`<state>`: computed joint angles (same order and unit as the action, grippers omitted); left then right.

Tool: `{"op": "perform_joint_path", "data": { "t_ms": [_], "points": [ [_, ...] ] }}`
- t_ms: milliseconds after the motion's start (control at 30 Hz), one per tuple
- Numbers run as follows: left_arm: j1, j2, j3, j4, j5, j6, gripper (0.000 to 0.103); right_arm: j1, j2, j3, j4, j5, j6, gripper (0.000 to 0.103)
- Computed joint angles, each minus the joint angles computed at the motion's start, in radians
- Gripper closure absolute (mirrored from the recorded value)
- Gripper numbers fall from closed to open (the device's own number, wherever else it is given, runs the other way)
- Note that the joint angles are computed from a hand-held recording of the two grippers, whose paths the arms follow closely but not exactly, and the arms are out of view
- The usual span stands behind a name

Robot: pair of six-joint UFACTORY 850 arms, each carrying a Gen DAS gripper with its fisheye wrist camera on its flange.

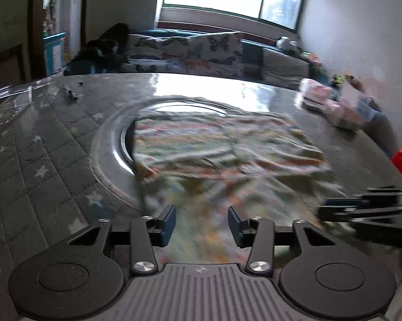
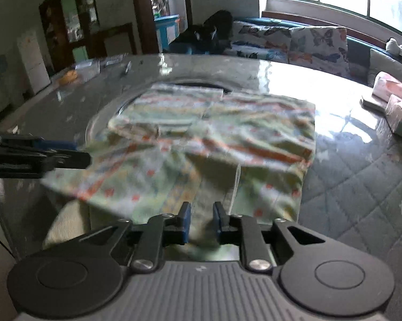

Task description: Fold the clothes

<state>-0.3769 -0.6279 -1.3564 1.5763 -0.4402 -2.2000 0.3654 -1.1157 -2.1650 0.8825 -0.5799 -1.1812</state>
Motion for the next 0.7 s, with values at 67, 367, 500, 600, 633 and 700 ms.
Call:
{"op": "perform_joint_path", "data": {
  "t_ms": [67, 367, 500, 600, 633, 700],
  "points": [
    [-0.018, 0.017, 0.017, -0.013, 0.013, 0.008, 0.050, 0.000, 0.024, 0.049, 0.045, 0.029, -0.073, 0.084],
    [-0.054, 0.039, 0.045, -0.143, 0.091, 0.022, 0.050, -0.013, 0.100, 0.164, 0.145, 0.050, -0.209, 0.078],
    [-0.053, 0.064, 0.069, -0.051, 0.134, -0.108, 0.050, -0.020, 0.125, 0.207, 0.168, 0.062, -0.249, 0.076],
    [-0.050, 0.061, 0.062, -0.055, 0.152, -0.103, 0.049, -0.026, 0.134, 0.223, 0.181, 0.070, -0.256, 0.076],
    [-0.049, 0.054, 0.054, -0.092, 0.158, -0.071, 0.049, -0.028, 0.134, 0.224, 0.183, 0.071, -0.254, 0.076],
    [-0.046, 0.040, 0.038, -0.170, 0.167, 0.000, 0.052, -0.029, 0.137, 0.230, 0.189, 0.073, -0.257, 0.076]
  ]
}}
